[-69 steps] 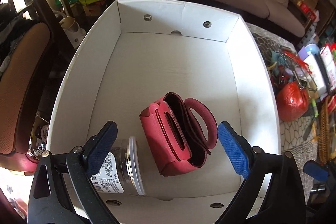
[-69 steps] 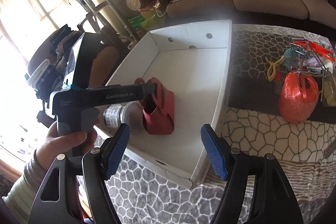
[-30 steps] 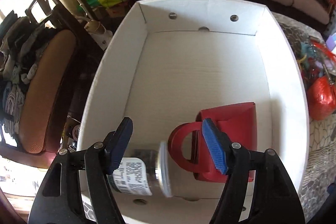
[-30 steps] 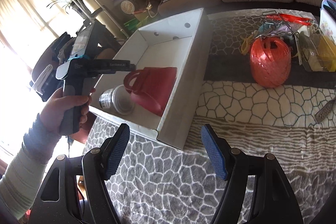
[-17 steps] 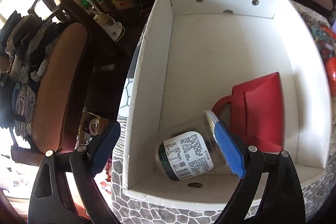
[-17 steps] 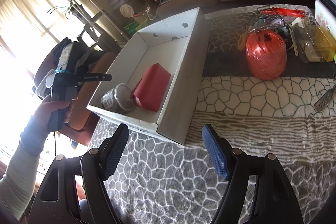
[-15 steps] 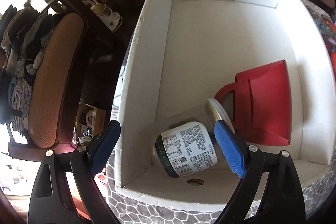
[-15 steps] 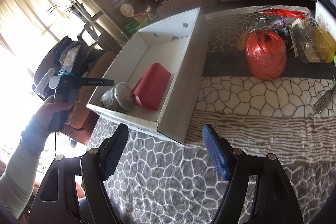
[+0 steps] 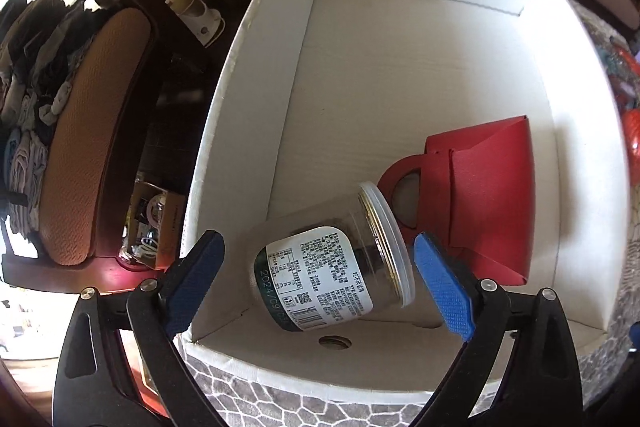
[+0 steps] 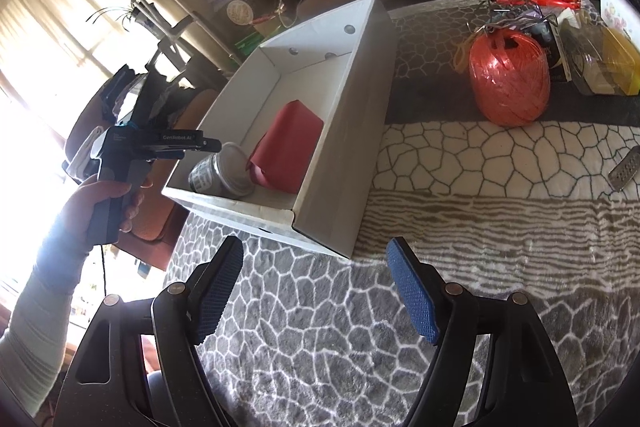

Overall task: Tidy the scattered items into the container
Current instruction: 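Grasp the jar inside the box again with the left tool, then reposition the jar beside the red handbag box and release with the left tool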

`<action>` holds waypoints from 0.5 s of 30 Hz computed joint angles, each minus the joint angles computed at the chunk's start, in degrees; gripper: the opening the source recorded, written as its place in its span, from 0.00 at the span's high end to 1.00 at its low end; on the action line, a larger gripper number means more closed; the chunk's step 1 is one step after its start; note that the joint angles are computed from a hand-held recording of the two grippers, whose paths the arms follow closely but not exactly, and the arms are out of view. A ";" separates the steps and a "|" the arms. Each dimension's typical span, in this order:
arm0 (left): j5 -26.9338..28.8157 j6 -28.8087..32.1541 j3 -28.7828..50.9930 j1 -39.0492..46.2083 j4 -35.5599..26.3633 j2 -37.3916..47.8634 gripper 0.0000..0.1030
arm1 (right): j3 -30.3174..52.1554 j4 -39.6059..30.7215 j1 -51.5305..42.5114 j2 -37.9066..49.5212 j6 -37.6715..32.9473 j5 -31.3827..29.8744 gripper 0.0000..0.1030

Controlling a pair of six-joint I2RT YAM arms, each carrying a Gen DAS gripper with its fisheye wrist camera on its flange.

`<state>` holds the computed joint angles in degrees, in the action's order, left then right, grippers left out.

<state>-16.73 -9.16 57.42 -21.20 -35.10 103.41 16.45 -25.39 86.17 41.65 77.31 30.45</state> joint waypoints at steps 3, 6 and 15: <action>-1.83 0.22 -2.00 -1.18 4.42 2.30 0.08 | 0.61 -0.25 1.23 0.85 0.32 0.65 0.25; 0.76 0.68 -6.31 -0.34 9.94 -3.60 0.47 | 1.59 -1.19 1.52 1.81 -0.02 0.66 0.25; 7.46 2.96 -3.12 2.12 1.81 -11.47 0.89 | 5.14 3.17 -0.77 6.64 -5.19 -0.66 0.25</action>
<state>-9.27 -6.20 54.30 -19.08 -33.29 91.94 21.59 -22.22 85.40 48.29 72.12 29.79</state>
